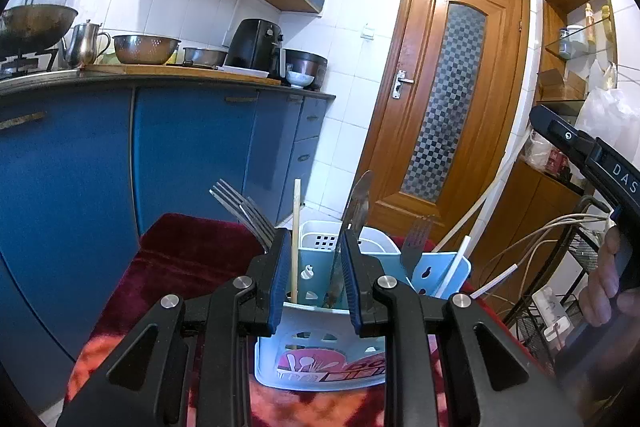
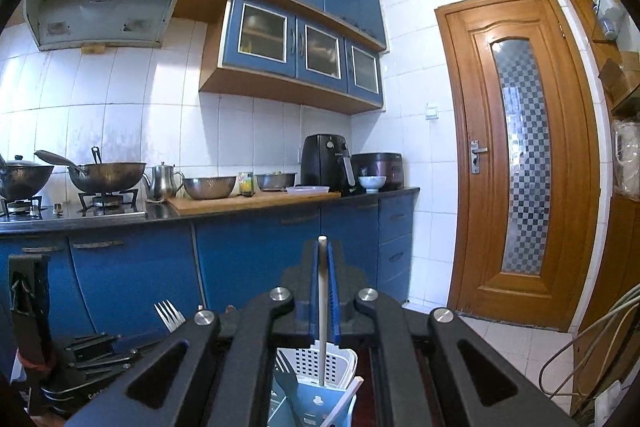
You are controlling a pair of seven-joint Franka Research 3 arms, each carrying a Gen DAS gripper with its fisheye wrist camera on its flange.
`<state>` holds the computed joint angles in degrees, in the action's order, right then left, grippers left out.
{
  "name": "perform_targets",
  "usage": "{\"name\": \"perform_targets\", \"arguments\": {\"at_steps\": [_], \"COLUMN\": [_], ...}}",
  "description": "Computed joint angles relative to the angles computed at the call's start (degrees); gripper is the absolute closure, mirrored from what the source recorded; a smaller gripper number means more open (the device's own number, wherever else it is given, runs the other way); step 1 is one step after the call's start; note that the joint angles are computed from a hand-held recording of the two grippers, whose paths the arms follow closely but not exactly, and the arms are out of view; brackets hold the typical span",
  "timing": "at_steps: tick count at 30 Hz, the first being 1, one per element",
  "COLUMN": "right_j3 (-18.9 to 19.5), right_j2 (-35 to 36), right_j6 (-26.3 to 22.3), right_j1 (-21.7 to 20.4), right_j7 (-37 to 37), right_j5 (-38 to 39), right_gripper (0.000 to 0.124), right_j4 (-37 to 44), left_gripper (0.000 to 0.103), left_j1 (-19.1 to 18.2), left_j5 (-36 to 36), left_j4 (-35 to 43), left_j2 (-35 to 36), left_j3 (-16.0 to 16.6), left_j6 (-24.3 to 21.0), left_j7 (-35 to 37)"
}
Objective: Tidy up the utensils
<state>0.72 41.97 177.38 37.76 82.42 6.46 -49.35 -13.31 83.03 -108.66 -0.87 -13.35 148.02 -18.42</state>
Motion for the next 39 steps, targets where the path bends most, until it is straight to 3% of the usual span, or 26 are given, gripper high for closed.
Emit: {"name": "perform_targets", "arguments": {"at_steps": [10, 15, 21, 28, 35, 39], "right_j3": [-4.95, -3.59, -2.97, -10.28, -13.19, -10.20], "right_j2": [-3.15, -4.74, -4.77, -5.26, -5.88, -6.72], "right_j6": [3.16, 4.58, 1.76, 5.43, 6.92, 6.59], "right_j1": [2.76, 2.37, 2.26, 6.00, 7.74, 6.38], "right_j7": [3.89, 2.56, 1.62, 7.40, 7.04, 5.08], "right_j5": [-1.05, -0.87, -0.83, -1.28, -1.53, -1.12], "right_gripper": [0.118, 0.118, 0.118, 0.118, 0.118, 0.118], "right_j4": [-5.02, -7.10, -7.60, -9.40, -8.88, -9.39], "left_gripper": [0.078, 0.078, 0.078, 0.078, 0.078, 0.078], "left_j1": [-0.02, 0.15, 0.32, 0.62, 0.73, 0.64], "left_j5": [-0.69, -0.81, -1.10, -1.59, -1.90, -2.01], "left_j4": [-0.80, -1.05, -1.55, -1.91, -1.99, -2.24], "left_j2": [-1.47, -1.78, -2.34, -2.82, -2.76, -2.83], "left_j3": [-0.57, -0.80, -1.00, -1.16, -1.31, -1.35], "left_j6": [-0.22, -0.15, -0.02, -0.25, -0.05, -0.17], "left_j7": [0.80, 0.77, 0.91, 1.50, 0.95, 1.03]}}
